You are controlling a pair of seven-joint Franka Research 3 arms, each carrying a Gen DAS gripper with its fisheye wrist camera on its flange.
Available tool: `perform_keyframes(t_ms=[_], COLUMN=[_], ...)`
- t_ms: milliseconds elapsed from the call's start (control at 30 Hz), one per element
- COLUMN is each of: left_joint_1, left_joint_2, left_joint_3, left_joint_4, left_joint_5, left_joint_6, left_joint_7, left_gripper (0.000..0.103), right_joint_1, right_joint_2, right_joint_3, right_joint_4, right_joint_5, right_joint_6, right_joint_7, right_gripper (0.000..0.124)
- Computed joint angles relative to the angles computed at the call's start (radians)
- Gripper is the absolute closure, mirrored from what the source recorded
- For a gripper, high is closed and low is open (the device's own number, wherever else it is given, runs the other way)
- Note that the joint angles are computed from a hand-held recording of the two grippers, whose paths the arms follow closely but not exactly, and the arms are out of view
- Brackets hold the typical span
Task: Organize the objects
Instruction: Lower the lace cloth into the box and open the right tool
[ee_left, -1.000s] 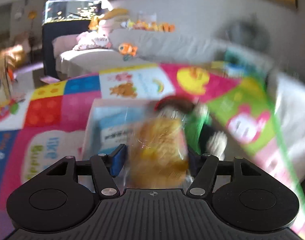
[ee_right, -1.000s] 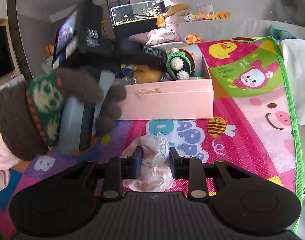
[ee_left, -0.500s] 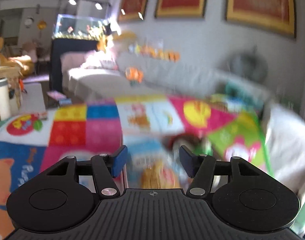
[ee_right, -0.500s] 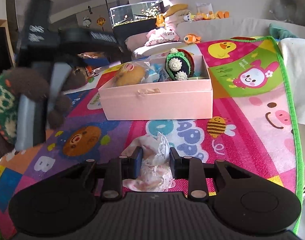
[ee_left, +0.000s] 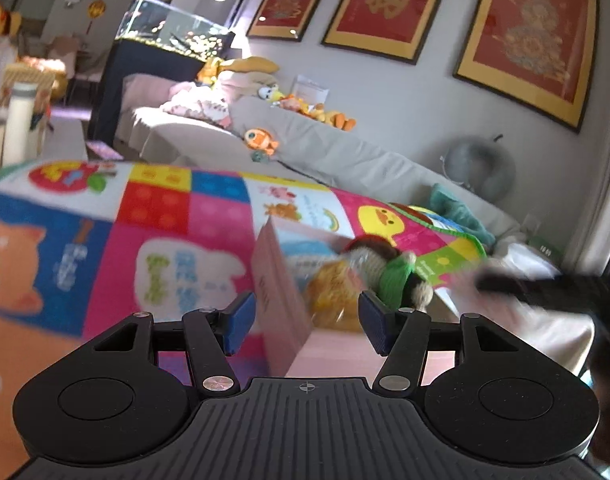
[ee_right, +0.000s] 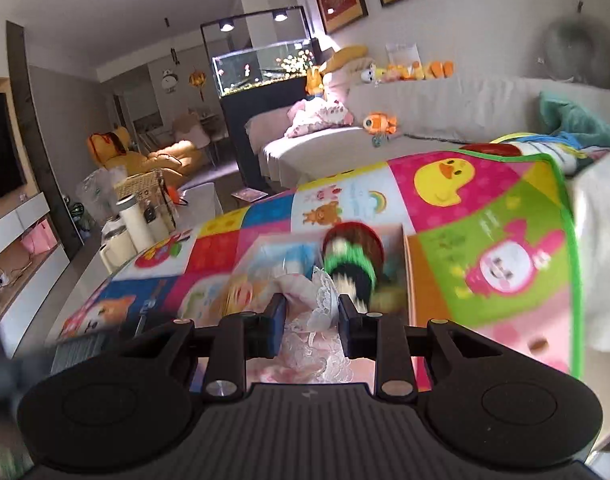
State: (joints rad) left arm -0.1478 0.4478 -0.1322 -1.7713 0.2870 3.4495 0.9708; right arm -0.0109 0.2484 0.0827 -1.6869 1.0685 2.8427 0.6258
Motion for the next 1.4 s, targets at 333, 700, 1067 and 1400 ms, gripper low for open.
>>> perform_keyframes(t_ms=[333, 700, 1067, 1400], left_joint_1=[0.181, 0.336, -0.004, -0.115], left_joint_2=[0.036, 0.069, 0.253, 0.139], left_joint_3=[-0.136, -0.366, -0.109, 0.138], left_joint_4=[-0.035, 0.125, 0.613, 0.459], left_joint_5=[0.136, 0.259, 0.244, 0.331], left_joint_6=[0.046, -0.23, -0.845, -0.818], left_joint_7=[-0.181, -0.149, -0.057, -0.227], left_gripper=[0.041, 0.041, 0.021, 0.003], right_joint_1=[0.167, -0.017, -0.106, -0.03], right_joint_2=[0.314, 0.123, 0.034, 0.137], right_joint_3=[-0.186, 0.041, 0.084, 0.097], right_joint_4=[0.357, 0.088, -0.114, 0.005], right_joint_5=[-0.664, -0.584, -0.298, -0.246], right_joint_6=[-0.188, 0.064, 0.124, 0.128], right_joint_7=[0.684, 0.394, -0.018, -0.159], right_gripper=[0.098, 0.069, 0.059, 0.059])
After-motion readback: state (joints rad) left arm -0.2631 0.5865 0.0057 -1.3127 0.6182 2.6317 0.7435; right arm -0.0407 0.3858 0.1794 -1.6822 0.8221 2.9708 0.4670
